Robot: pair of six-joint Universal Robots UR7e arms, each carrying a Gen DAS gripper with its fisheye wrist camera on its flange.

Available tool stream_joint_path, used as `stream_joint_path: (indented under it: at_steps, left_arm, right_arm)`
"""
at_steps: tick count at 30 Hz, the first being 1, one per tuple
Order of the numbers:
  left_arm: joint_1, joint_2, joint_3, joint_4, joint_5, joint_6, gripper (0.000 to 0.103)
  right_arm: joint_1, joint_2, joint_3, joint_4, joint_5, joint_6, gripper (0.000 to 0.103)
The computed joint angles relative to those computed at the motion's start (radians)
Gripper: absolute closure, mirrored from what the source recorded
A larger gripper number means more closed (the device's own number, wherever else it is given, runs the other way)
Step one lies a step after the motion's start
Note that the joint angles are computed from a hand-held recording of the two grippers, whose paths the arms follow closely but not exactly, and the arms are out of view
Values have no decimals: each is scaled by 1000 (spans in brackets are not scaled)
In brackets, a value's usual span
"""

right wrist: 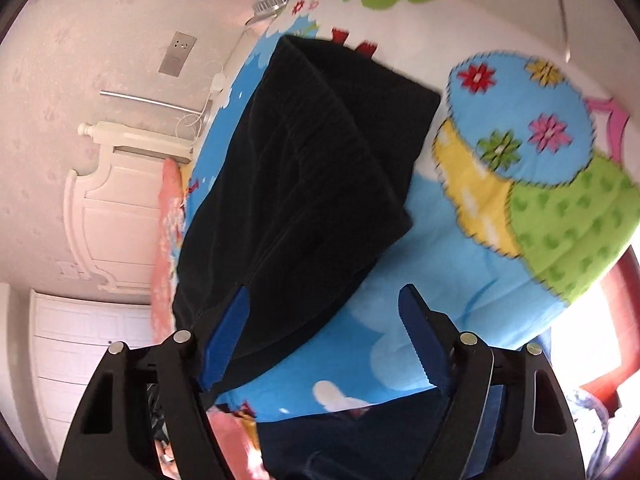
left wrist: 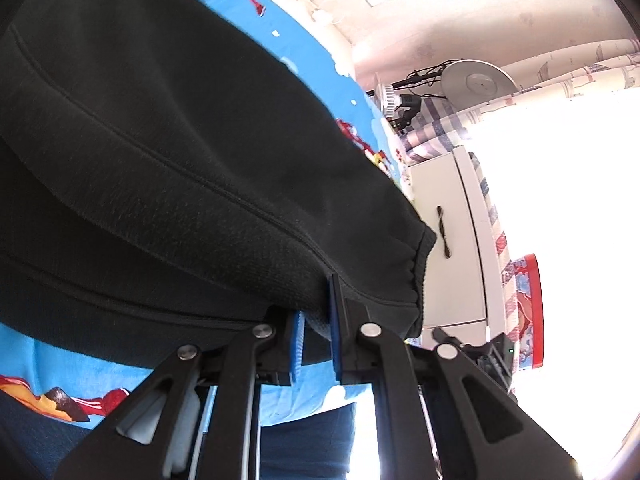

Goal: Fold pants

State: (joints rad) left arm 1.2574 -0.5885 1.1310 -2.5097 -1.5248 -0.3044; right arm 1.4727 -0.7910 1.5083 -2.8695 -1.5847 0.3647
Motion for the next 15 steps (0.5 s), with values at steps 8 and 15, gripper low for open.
stream_joint_path:
  at_steps: [8,15]
  left_arm:
    - [-11,4,-54,16,-14,16,93]
    - [-15,-10,-62,22,-32,32,93]
  right_arm:
    - [-5,95,-68,-23,135,68,25]
    - [10,130,-125,-135,79,50,58]
